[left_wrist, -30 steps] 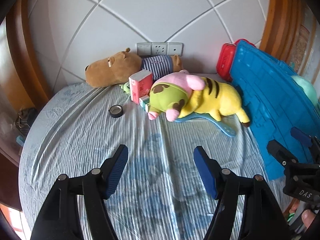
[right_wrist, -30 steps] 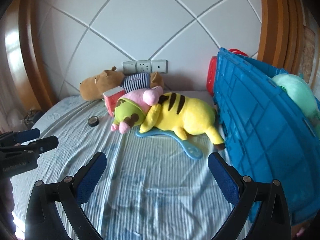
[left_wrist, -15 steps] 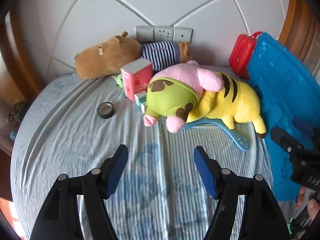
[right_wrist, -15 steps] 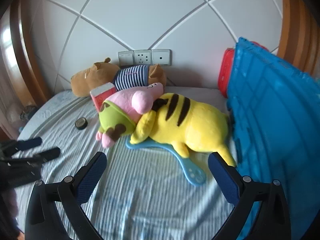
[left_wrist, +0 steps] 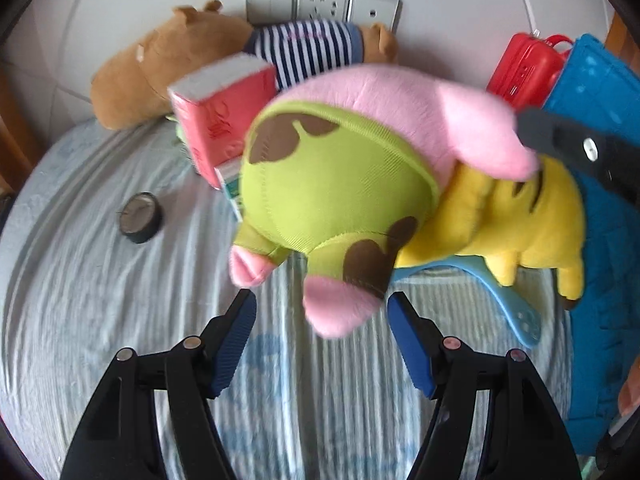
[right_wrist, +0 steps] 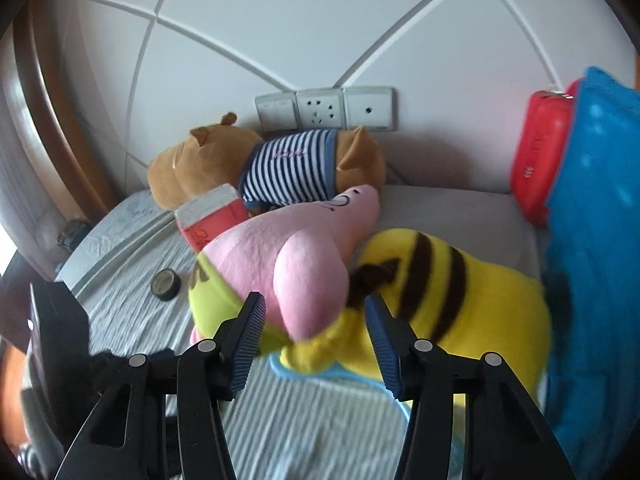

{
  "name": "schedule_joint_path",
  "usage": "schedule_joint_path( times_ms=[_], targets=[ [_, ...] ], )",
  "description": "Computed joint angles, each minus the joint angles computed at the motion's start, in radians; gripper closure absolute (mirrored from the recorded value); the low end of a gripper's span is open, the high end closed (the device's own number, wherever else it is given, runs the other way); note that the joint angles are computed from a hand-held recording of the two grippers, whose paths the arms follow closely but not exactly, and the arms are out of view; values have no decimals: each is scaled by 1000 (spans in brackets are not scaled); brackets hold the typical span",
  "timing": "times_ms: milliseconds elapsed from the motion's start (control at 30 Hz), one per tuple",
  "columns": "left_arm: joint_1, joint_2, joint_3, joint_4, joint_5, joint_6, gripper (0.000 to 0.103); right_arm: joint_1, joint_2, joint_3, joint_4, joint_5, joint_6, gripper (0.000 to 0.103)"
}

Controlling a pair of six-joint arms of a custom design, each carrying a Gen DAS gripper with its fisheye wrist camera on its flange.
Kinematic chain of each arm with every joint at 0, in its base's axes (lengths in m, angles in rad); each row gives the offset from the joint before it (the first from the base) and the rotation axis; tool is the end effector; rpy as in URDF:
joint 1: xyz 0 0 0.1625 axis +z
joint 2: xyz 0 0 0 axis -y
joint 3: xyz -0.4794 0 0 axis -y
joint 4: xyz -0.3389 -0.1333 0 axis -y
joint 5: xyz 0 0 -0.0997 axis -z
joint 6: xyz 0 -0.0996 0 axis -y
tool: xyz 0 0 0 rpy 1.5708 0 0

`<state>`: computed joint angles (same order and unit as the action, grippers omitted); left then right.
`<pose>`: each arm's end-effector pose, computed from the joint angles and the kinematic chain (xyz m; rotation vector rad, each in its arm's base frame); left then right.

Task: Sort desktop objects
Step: 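Close the left tool on the pink Patrick plush's leg, then lift the pink Patrick plush with the left tool off the Pikachu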

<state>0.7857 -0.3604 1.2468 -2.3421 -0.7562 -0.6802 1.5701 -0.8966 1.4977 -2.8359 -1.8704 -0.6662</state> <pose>-0.3875 -0.6788 -0.0104 0.1853 2.3919 -0.5893 0.1034 -0.7160 0.3318 0.7103 -2.4631 0.7075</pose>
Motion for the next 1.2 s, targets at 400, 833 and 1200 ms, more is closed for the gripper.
schedule_joint_path(
  times_ms=[400, 833, 1200],
  targets=[
    [-4, -110, 151, -30, 54, -26, 70, 2, 31, -10, 147, 71, -4, 64],
    [-134, -421, 641, 171, -23, -409, 62, 8, -183, 490, 142, 147, 133, 56],
    [-213, -523, 784, 147, -50, -528, 30, 8, -288, 636, -37, 113, 177, 0]
  ],
)
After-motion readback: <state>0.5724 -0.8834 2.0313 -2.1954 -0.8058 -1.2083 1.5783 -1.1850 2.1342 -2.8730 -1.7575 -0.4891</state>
